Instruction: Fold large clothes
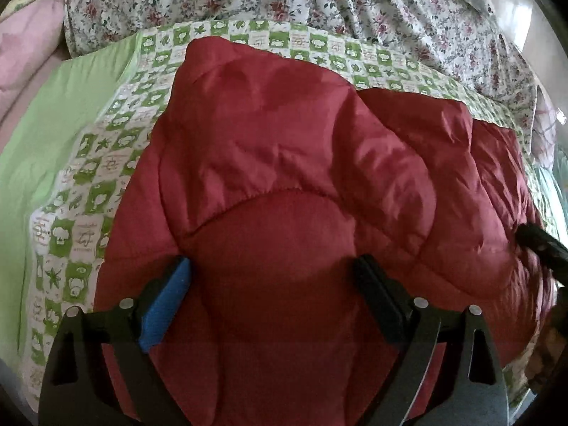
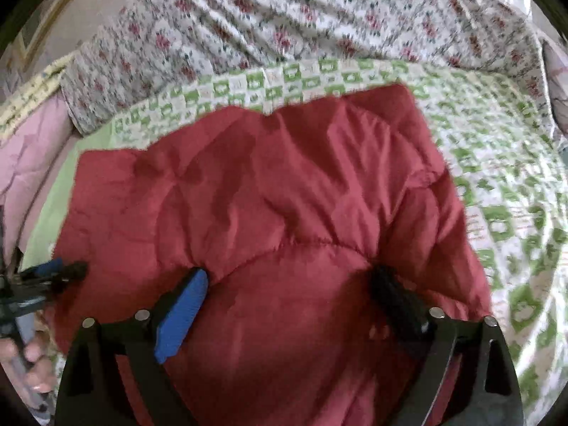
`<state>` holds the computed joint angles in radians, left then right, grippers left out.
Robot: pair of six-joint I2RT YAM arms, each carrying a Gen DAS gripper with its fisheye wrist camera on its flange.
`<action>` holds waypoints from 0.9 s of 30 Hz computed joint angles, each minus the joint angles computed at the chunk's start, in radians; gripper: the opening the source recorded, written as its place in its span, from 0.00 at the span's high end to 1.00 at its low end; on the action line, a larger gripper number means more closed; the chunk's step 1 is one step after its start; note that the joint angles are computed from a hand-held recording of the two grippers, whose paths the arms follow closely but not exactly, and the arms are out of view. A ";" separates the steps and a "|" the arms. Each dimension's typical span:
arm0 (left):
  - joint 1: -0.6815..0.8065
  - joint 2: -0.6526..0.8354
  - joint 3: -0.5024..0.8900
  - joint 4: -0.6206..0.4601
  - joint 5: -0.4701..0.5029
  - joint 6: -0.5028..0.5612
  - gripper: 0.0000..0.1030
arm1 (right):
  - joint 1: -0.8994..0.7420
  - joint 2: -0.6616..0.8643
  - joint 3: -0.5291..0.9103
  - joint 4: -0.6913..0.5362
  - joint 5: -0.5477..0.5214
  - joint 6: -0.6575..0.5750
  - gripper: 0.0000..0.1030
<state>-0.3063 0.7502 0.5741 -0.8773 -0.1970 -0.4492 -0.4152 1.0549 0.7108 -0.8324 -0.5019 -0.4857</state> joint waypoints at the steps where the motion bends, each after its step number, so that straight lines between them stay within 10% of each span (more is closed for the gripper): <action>1: -0.005 -0.002 -0.005 0.004 -0.005 -0.002 0.08 | -0.019 -0.020 0.004 -0.028 -0.014 -0.025 0.11; 17: -0.015 0.014 -0.034 0.042 -0.024 -0.007 0.04 | 0.068 0.032 -0.101 0.141 0.090 0.006 0.03; 27: -0.250 -0.184 0.039 -0.241 -0.150 -0.186 0.04 | -0.197 -0.154 0.000 -0.251 -0.072 -0.255 0.06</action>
